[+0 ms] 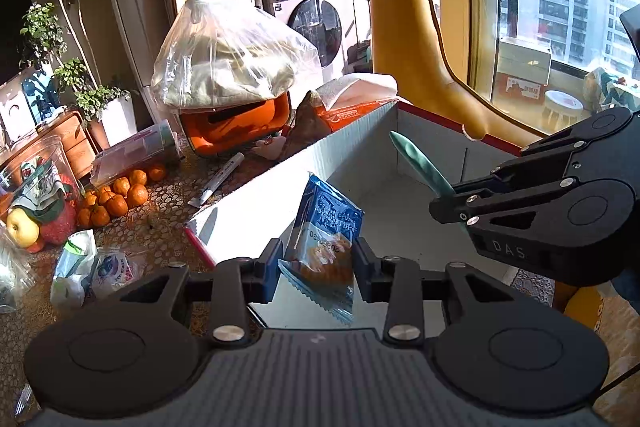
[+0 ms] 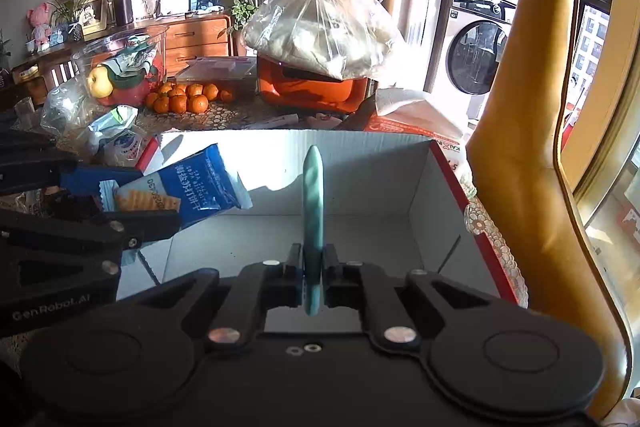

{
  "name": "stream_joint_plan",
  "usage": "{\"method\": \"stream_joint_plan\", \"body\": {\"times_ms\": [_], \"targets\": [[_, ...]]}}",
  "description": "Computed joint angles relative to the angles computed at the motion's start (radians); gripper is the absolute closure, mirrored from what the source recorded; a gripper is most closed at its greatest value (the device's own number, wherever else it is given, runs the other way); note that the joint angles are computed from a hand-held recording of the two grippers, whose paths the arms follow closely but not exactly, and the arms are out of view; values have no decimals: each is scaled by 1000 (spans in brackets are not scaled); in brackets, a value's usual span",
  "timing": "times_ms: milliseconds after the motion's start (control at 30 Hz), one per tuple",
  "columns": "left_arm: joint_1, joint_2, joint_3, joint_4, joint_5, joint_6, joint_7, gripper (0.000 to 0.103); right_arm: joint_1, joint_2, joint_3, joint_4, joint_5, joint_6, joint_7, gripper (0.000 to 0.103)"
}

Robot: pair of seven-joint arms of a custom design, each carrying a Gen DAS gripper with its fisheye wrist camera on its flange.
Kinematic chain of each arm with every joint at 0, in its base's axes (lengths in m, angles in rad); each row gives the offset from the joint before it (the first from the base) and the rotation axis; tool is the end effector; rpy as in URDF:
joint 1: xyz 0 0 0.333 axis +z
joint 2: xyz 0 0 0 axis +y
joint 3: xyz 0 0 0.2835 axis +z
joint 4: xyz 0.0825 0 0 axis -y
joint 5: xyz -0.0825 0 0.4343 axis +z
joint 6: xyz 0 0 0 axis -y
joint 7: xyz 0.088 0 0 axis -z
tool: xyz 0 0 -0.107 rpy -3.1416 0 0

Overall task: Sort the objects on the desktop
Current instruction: 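Carry the cracker packet and teal pen into the cardboard box with both tools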

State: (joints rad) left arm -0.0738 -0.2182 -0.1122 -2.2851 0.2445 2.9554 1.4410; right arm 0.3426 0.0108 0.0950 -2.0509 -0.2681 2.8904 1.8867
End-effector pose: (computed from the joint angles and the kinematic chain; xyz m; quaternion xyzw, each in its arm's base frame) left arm 0.5649 -0.1251 0.4913 -0.5408 0.7213 -0.2949 0.3167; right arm 0.5775 0.2872 0.4744 -0.7488 0.5227 -0.2339 0.3336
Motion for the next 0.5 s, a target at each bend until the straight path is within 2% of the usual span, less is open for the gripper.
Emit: {"method": "stream_joint_plan", "body": {"times_ms": [233,400,500], "targets": [[-21,84,9,89,-66,-72,99,67,-1,50,-13,53,55,-64,-71,95],[-22,140,2,152,-120,-141,195,67,-1,93,-16,111,143,-140,-172,95],[-17,169,-5,187,-158,-179,244,67,3,116,-25,145,150,-191,-196,95]]}}
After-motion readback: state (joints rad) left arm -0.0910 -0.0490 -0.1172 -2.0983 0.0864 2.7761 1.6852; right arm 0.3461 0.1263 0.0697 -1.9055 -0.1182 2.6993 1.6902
